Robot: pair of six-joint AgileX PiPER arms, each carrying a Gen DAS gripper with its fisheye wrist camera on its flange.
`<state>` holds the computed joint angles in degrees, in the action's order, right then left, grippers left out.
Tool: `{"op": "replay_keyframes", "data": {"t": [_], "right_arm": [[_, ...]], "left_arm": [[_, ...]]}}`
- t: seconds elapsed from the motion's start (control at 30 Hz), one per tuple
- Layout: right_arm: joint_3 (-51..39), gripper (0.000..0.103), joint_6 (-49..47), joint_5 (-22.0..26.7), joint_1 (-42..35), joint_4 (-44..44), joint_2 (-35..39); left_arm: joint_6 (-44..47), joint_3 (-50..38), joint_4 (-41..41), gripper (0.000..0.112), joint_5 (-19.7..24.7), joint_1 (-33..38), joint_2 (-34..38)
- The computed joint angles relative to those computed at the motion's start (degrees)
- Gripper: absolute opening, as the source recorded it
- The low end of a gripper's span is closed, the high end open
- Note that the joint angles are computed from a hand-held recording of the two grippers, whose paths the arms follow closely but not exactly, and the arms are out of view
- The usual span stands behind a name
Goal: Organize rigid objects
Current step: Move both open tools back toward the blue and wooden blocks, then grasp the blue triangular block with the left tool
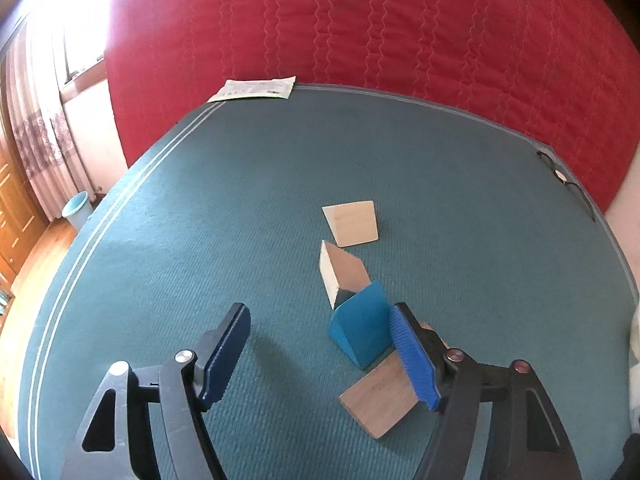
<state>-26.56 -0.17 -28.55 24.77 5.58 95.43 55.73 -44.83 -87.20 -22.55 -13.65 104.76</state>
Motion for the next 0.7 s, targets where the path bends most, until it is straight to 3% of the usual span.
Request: {"op": "replay_keyframes", "data": {"t": [0.1, 0.27, 0.37, 0.57, 0.7], "right_arm": [[0.1, 0.057, 0.1, 0.1, -0.1, -0.1, -0.2], [0.1, 0.057, -0.2, 0.1, 0.2, 0.2, -0.2], [0.0, 0.057, -0.4, 0.0, 0.4, 0.5, 0.1], [-0.2, 0.057, -0.7, 0.3, 0.7, 0.8, 0.3], [0.1, 0.057, -1.3, 0.1, 1.1, 1.7, 0.0]], "left_arm": [[-1.2, 0.5, 1.9, 0.067, 1.3, 0.8, -0.3], [-7.1, 2.6, 9.0, 0.042, 3.6, 2.2, -1.5], [-10.5, 4.1, 12.7, 0.034, 4.4, 2.9, -2.5], [-20.3, 8.0, 23.4, 0.034, 5.2, 5.4, -4.5], [-20.5, 9.1, 23.1, 0.034, 4.1, 5.3, -5.0]]}}
